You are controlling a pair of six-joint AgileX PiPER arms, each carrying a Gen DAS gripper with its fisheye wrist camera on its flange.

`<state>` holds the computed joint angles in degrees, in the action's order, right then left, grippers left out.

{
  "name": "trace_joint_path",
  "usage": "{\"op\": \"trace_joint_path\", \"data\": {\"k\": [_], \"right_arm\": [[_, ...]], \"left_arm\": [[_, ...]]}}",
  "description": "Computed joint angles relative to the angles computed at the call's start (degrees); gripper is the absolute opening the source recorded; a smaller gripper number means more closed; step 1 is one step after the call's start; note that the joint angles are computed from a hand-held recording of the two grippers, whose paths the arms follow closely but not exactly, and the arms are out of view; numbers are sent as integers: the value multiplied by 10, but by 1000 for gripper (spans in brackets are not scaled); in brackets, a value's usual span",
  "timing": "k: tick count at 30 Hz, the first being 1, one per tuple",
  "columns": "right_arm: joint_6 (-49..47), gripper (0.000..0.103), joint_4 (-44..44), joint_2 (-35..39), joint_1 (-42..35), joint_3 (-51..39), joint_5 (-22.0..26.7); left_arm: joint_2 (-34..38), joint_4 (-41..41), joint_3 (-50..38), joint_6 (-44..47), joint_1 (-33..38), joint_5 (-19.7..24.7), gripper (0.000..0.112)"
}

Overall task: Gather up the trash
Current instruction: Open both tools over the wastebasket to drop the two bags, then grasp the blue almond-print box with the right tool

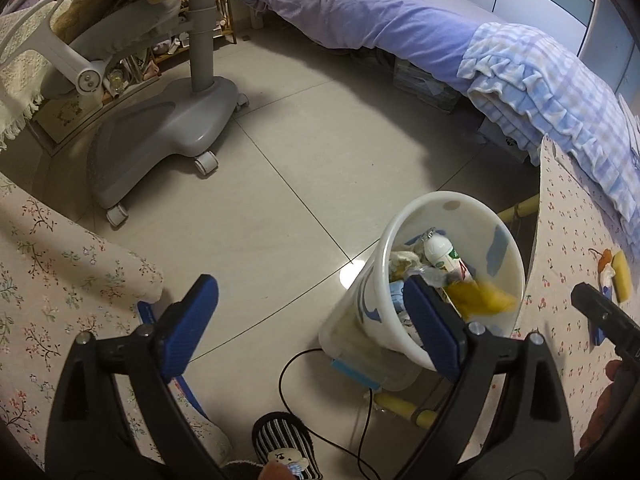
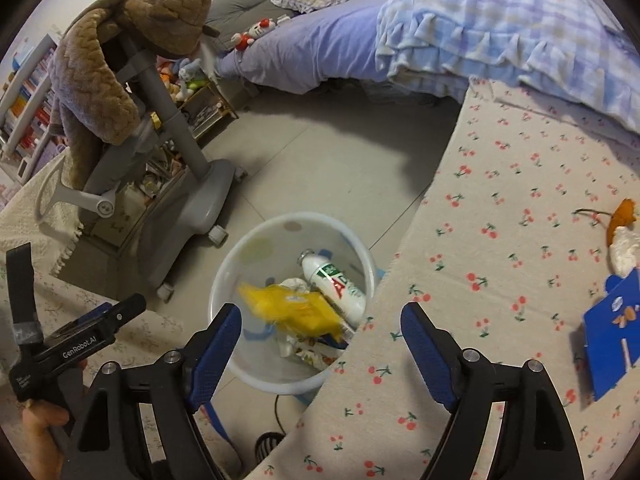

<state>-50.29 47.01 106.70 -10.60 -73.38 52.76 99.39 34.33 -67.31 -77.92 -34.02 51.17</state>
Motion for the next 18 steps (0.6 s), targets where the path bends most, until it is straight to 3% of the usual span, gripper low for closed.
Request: {"op": "trace_joint_path", "data": {"k": [12,18], "right_arm": [[24,84,-40,-7,-67,-7,8],[39,87,-74,-12,-107,-13,2]], "left_arm": [[30,-33,-49,34,-21,-6,97],[66,-86,-98,86,-26,-17,102]]}}
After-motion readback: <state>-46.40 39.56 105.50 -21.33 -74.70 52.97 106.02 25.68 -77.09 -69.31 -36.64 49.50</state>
